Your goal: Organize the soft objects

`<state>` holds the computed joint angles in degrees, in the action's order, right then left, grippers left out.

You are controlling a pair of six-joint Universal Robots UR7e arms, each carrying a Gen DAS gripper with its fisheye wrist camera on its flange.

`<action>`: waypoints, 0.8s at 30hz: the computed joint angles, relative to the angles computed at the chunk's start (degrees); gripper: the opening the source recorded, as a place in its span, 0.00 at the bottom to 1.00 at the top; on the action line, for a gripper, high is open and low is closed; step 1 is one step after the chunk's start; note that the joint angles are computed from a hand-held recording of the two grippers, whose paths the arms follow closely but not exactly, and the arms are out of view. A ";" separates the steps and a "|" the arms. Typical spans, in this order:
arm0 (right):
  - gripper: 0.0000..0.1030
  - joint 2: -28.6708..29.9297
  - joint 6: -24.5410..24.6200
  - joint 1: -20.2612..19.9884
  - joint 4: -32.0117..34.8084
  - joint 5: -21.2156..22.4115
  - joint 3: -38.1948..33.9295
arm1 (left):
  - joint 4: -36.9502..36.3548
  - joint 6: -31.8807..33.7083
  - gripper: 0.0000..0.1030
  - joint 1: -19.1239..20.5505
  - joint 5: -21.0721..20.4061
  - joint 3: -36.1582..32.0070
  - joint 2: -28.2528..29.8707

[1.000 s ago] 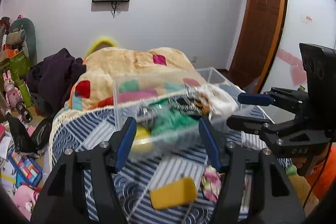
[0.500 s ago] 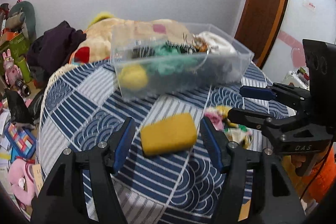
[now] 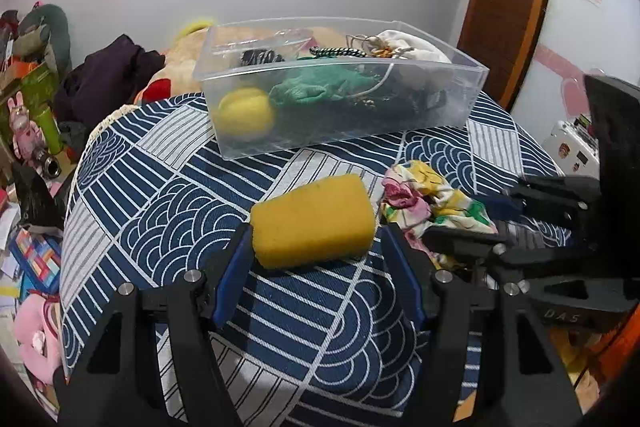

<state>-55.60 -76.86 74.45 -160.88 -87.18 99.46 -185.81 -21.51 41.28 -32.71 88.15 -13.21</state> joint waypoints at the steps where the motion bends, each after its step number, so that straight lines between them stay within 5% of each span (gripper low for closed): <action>1: 0.18 -0.23 0.33 -0.25 0.94 0.39 -0.12 | -0.26 -0.10 0.62 0.16 -0.12 -0.22 0.17; 12: 0.12 -3.56 5.86 -2.23 3.61 7.28 -0.23 | -5.27 1.16 0.48 -0.18 -2.14 0.77 -0.56; 24: 0.12 -4.93 7.80 -0.76 1.68 13.57 -2.01 | -13.14 14.10 0.48 -2.59 1.01 -3.44 -0.50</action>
<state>-60.53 -69.06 73.69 -159.19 -73.61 97.45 -198.95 -7.41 38.69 -31.69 84.72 -13.71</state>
